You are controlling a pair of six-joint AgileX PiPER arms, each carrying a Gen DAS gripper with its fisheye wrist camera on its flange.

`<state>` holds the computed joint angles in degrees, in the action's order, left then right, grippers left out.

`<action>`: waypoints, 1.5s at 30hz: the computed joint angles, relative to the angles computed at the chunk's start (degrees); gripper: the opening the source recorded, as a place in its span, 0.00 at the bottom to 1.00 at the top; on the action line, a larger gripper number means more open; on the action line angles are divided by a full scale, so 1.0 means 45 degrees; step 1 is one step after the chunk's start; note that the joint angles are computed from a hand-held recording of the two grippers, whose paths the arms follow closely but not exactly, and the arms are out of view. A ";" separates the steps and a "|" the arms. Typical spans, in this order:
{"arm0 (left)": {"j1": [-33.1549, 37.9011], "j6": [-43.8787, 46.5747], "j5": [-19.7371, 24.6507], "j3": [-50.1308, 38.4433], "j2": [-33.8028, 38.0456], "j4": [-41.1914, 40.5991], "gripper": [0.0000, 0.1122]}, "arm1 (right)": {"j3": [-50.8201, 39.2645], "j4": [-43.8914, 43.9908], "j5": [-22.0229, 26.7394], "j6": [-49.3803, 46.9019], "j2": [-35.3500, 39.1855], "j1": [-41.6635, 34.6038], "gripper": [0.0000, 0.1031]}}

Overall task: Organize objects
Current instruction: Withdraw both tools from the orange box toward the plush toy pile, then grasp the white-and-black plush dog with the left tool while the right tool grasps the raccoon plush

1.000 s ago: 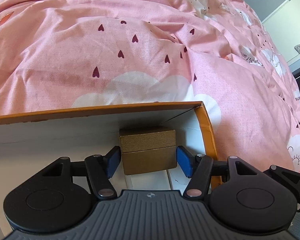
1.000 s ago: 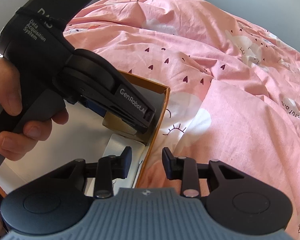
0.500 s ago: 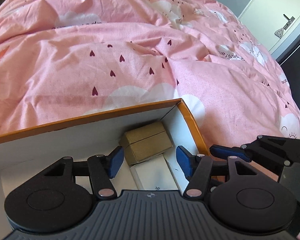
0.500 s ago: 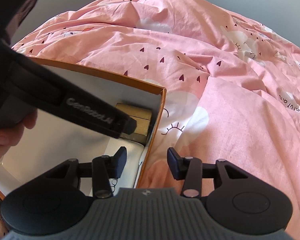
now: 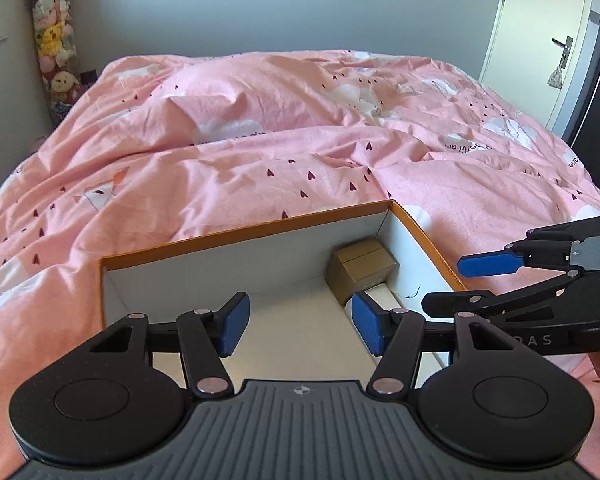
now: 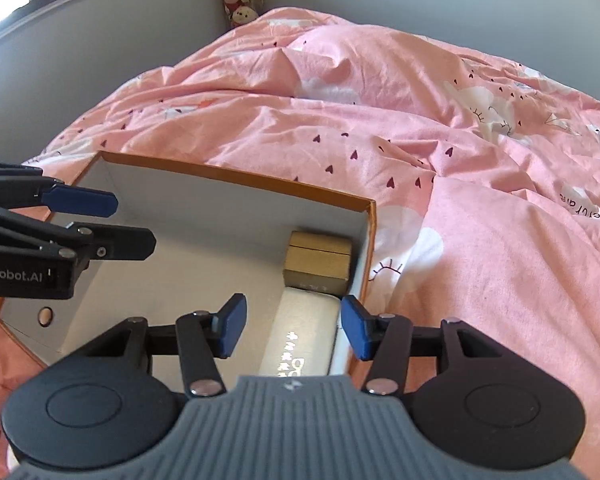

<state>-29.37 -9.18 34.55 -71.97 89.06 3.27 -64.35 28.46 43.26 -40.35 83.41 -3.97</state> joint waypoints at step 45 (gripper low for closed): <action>-0.6053 -0.7627 0.3734 0.7885 -0.6914 0.4231 0.65 | 0.5818 0.2086 0.1710 0.3705 -0.5032 0.4512 0.04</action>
<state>-56.61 -43.50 51.35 -36.49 57.94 22.31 -38.17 37.85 50.95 -23.68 60.77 16.33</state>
